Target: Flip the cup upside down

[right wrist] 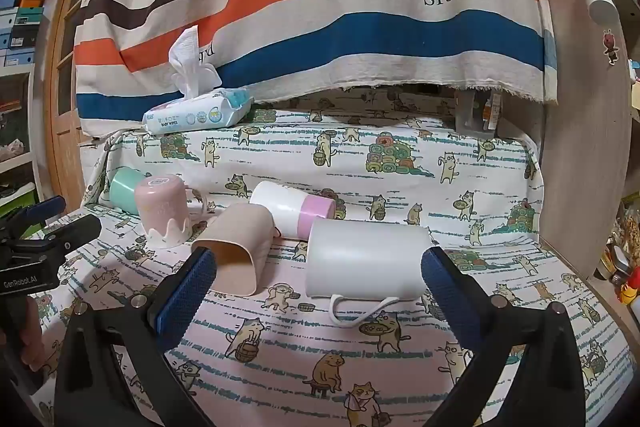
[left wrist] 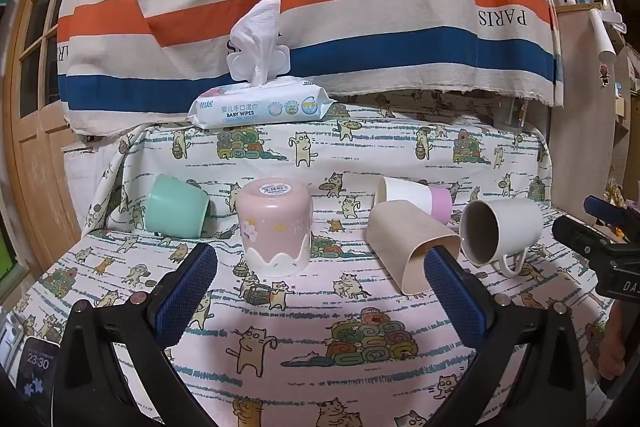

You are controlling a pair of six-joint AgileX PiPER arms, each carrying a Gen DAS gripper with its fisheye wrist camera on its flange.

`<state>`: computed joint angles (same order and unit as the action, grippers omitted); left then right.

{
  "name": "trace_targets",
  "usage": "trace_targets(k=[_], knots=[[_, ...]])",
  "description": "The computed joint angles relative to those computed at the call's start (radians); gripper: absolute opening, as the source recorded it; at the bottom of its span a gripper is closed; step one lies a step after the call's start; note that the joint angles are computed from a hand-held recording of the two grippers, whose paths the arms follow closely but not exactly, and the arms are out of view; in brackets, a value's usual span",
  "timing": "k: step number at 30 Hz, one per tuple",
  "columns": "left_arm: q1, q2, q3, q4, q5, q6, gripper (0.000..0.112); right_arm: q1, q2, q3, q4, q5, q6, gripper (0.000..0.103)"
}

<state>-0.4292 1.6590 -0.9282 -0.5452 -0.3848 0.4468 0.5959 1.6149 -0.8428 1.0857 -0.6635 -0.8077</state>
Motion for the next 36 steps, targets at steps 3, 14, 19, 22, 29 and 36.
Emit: trace_targets(k=[3,14,19,22,29,36], knots=[[0.0,0.0,0.0,0.002,0.001,-0.005,0.103,0.0,0.001,0.0,-0.002,-0.002,0.002,0.103],[0.001,0.0,-0.001,0.003,0.002,-0.006,0.103,0.0,0.001,-0.005,0.01,0.0,-0.009,0.103],[0.001,0.0,0.0,0.003,0.002,-0.007,0.103,0.0,0.0,0.0,0.0,-0.001,0.0,0.103],[0.001,0.0,0.0,0.003,0.002,-0.007,0.103,0.0,0.0,0.0,0.0,-0.001,0.0,0.103],[0.0,0.0,0.0,0.003,0.002,-0.007,0.103,0.0,0.001,-0.001,0.002,-0.001,-0.002,0.103],[0.0,0.0,0.0,0.003,0.001,-0.007,0.103,0.0,0.001,-0.003,0.003,0.0,-0.003,0.103]])
